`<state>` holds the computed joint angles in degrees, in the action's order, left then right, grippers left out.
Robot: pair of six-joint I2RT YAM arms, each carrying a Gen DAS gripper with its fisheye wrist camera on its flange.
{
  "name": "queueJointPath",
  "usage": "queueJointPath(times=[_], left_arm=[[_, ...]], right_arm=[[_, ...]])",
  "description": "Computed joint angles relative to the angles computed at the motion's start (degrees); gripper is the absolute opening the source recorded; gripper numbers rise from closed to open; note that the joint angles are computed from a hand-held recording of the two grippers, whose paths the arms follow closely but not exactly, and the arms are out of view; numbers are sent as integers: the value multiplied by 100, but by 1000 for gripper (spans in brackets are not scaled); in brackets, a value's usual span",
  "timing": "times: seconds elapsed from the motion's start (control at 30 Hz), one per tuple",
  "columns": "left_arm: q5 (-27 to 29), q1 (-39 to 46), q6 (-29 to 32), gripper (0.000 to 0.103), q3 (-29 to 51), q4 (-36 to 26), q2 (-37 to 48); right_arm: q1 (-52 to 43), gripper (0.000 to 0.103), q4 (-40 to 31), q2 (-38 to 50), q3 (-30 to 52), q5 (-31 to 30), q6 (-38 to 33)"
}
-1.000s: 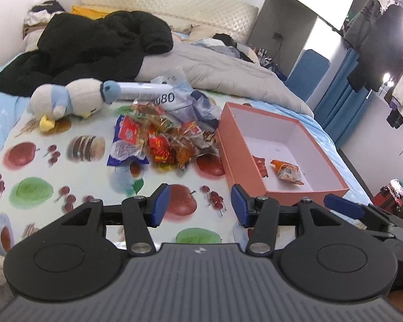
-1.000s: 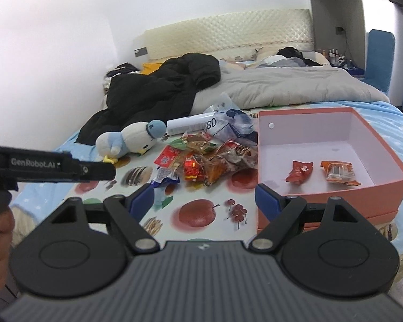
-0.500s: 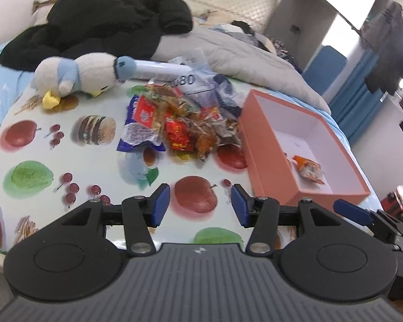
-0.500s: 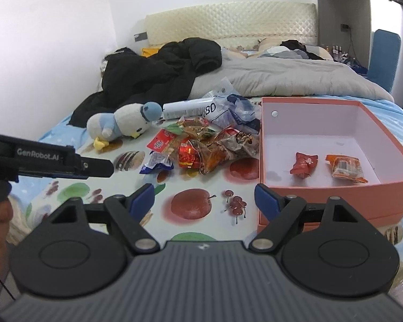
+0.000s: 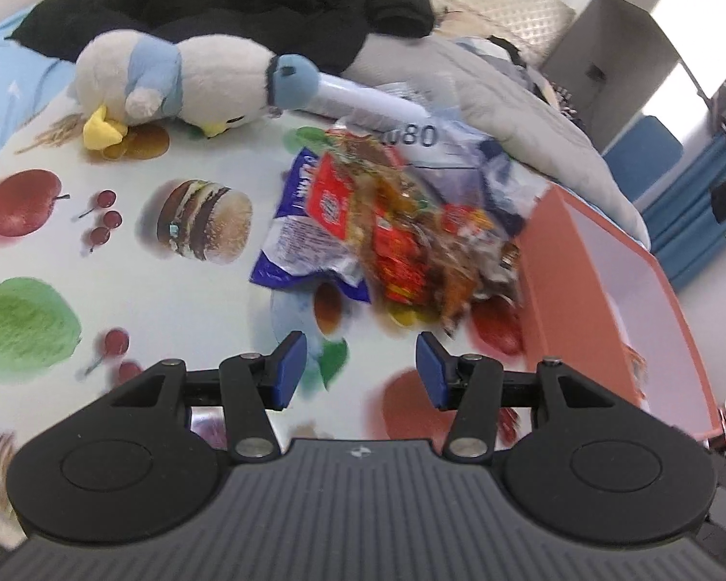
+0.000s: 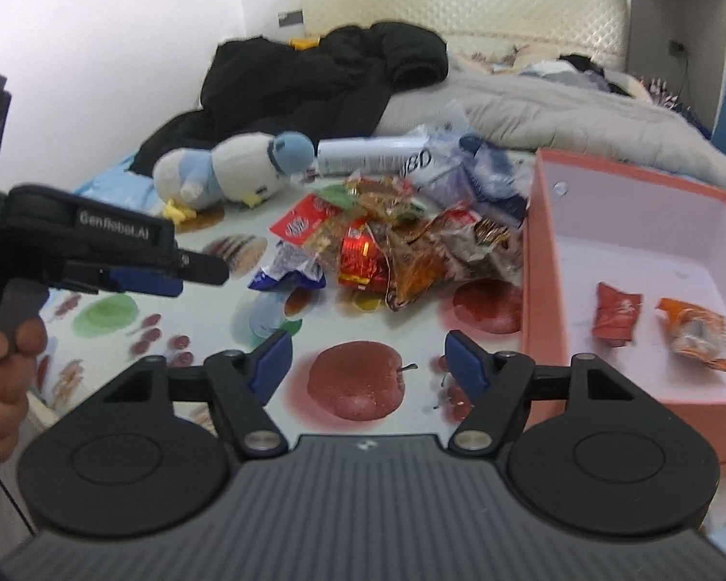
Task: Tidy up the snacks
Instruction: 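Grasp a red foil packet with the left tool while the right tool grasps a dark packet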
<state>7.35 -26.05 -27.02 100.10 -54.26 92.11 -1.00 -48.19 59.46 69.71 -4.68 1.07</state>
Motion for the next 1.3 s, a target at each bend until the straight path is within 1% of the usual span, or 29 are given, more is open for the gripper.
queueJointPath(times=[0.13, 0.23, 0.27, 0.33, 0.4, 0.43, 0.5, 0.53, 0.57, 0.63, 0.7, 0.73, 0.77, 0.8, 0.87, 0.97, 1.13, 1.3], left_arm=[[172, 293, 58, 55, -13, 617, 503], [263, 447, 75, 54, 90, 1037, 938], [309, 486, 74, 54, 177, 1142, 1113], [410, 548, 104, 51, 327, 1274, 1370], [508, 591, 124, 50, 462, 1439, 1588], [538, 605, 122, 49, 533, 1493, 1686], [600, 633, 75, 45, 709, 1564, 1904], [643, 640, 48, 44, 768, 1633, 1999], [664, 643, 30, 40, 789, 1681, 2041], [692, 640, -20, 31, 949, 1690, 2210], [718, 626, -76, 15, 1031, 1696, 2297], [735, 622, -95, 11, 1069, 1687, 2324], [768, 615, -98, 7, 1054, 1728, 2315], [775, 605, -91, 5, 1025, 1755, 2287], [773, 566, -88, 4, 974, 1759, 2199], [821, 541, -123, 1, 926, 1604, 2046], [754, 459, -163, 0, 624, 1469, 1577], [580, 334, -195, 0, 81, 1343, 883]], right_arm=[[-55, 65, 684, 575, -254, -18, -102], [-89, 63, 1285, 986, -420, -2, -173], [-105, 59, 1471, 1150, -442, -2, -182], [-108, 56, 1780, 1460, -440, 58, -194], [-95, 56, 2033, 1729, -406, 103, -140], [-93, 56, 2115, 1847, -377, 112, -97], [-74, 53, 2228, 2059, -315, 120, -31], [-50, 49, 2259, 2155, -282, 128, -20], [-25, 47, 2291, 2250, -251, 169, -20], [37, 47, 2285, 2432, -180, 313, 21], [31, 41, 2250, 2636, -54, 358, 126], [29, 33, 2231, 2714, -7, 385, 170], [34, 28, 2206, 2773, 44, 422, 178], [41, 27, 2197, 2813, 78, 437, 160], [89, 18, 2233, 2761, 48, 520, 121], [92, 13, 2187, 2617, 7, 569, 75], [62, 12, 1918, 2223, -68, 587, 60], [92, 12, 1399, 1681, -154, 572, 47]])
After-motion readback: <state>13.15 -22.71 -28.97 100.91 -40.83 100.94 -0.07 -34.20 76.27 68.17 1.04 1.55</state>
